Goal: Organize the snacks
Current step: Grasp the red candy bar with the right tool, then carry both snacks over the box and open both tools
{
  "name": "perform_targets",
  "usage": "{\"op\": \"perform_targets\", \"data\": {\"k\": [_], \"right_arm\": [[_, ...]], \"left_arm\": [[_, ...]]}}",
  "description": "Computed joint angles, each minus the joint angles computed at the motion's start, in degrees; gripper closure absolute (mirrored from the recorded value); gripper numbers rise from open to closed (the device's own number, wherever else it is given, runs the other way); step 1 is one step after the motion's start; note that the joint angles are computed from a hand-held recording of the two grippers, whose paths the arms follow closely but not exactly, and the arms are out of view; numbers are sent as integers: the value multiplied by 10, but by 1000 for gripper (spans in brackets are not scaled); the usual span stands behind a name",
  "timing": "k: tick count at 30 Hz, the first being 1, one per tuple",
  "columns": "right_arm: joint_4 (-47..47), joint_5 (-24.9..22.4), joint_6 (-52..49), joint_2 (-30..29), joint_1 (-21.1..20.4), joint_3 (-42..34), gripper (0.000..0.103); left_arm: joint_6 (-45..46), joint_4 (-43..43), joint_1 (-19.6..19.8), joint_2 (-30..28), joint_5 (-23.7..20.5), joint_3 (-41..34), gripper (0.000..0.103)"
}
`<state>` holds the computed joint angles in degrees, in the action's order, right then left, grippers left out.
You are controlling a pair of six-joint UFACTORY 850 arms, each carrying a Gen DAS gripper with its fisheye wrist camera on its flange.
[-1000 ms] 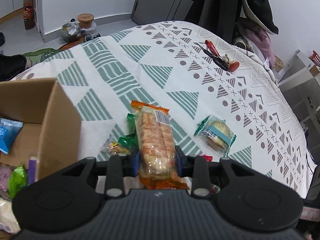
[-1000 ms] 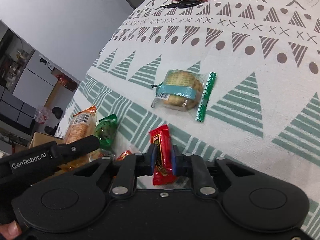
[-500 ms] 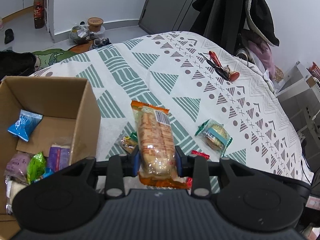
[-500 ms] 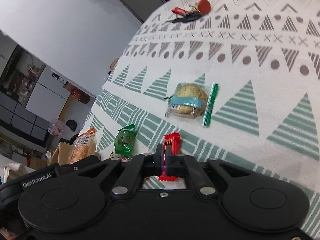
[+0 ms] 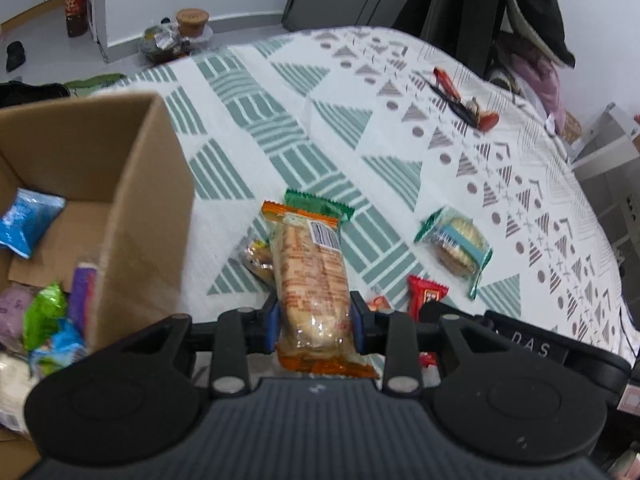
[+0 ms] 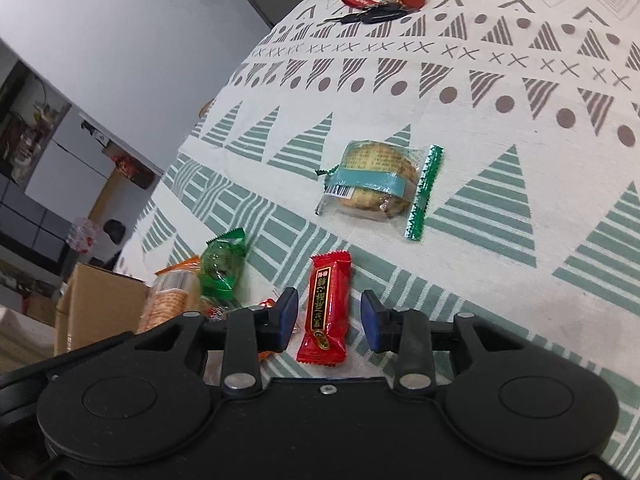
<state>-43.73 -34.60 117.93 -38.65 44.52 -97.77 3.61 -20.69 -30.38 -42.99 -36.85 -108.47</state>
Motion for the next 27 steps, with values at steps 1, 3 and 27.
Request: {"op": "perform_targets", "data": {"k": [1, 3, 27], "right_arm": [[1, -3, -5, -3, 0, -4, 67], [2, -8, -16, -9, 0, -12, 67], [-82, 30, 86, 49, 13, 52, 82]], "left_arm": [[-4, 7, -2, -5, -5, -5, 70], [-7, 7, -3, -15, -16, -15, 70], [-14, 0, -2, 11, -6, 1, 71]]}}
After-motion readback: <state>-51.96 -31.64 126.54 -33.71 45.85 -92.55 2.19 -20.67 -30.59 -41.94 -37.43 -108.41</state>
